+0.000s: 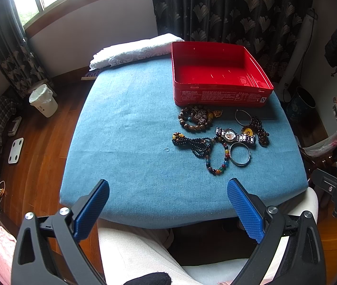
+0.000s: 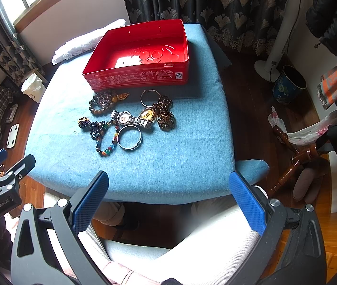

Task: Organize jewelry

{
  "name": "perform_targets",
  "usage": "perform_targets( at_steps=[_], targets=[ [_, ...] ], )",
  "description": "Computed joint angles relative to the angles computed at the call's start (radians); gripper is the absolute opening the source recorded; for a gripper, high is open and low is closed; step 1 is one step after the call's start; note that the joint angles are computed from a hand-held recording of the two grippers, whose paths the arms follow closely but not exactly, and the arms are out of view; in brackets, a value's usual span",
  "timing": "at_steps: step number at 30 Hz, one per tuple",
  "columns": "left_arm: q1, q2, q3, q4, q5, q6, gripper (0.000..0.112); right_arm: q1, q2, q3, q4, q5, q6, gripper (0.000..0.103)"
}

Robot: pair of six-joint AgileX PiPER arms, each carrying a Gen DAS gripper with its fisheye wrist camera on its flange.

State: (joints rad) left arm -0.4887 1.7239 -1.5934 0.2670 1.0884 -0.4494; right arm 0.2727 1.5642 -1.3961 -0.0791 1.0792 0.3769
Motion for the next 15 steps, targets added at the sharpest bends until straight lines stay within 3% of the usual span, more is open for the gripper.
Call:
perform_targets(
  at_steps=[15],
  targets=[
    [0.0,0.001,-0.001,0.0,0.002,0.0,0.097,0.0,0.004,-0.006,0.001,0.004,0.0,0.098]
  ],
)
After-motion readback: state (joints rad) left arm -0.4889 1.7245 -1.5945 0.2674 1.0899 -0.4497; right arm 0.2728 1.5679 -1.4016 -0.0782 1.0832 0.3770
